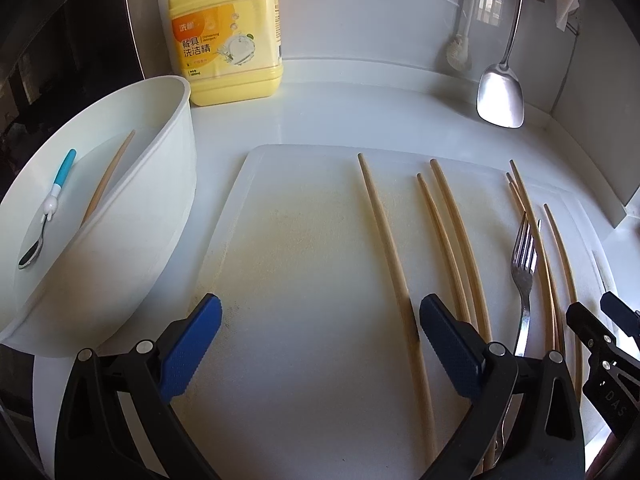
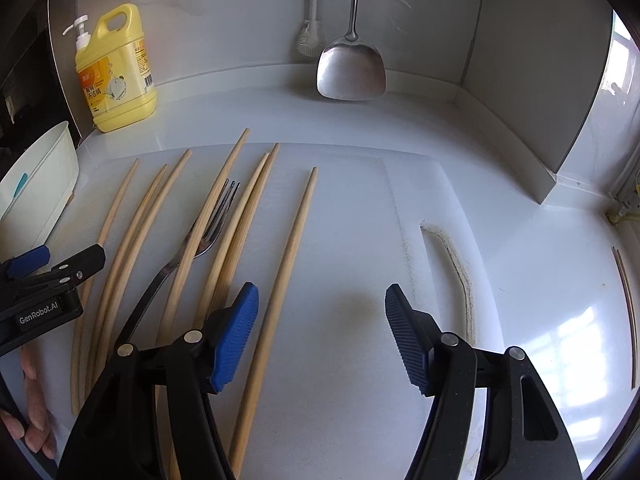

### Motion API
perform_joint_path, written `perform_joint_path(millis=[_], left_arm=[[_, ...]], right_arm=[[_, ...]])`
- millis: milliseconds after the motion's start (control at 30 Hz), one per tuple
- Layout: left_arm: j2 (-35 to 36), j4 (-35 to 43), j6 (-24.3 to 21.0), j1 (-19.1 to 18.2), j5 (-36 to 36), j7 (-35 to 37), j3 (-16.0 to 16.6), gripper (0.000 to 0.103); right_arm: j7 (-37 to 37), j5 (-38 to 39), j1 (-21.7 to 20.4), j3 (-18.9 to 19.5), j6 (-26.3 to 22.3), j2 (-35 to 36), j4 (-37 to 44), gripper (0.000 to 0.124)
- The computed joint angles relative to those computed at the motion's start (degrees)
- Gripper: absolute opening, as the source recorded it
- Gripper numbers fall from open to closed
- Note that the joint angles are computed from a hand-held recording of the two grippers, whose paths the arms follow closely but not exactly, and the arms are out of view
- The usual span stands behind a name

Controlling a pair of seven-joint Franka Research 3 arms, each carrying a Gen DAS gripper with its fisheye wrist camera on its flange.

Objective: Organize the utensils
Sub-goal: 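Lower both tools toward the remaining wooden chopsticks on the board, then grasp a chopstick with the left tool while the right tool grasps another chopstick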

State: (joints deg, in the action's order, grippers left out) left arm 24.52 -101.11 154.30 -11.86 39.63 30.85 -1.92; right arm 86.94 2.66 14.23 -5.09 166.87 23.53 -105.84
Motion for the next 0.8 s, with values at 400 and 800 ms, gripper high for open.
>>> perform_joint_path(millis=[400, 800], left_arm=[[-1.24, -1.76, 2.54, -1.27, 2.72, -0.53, 0.13, 0.051], [-1.46, -2.22, 4.01, -1.04, 1.03, 1.78, -0.63, 0.007]], right_arm=[[-6.0, 3.9, -1.47, 3.17, 2.5, -1.4, -2.62, 0.033], [-10.86, 7.15, -2.26, 4.62, 2.52, -1.52, -2.65, 0.008]])
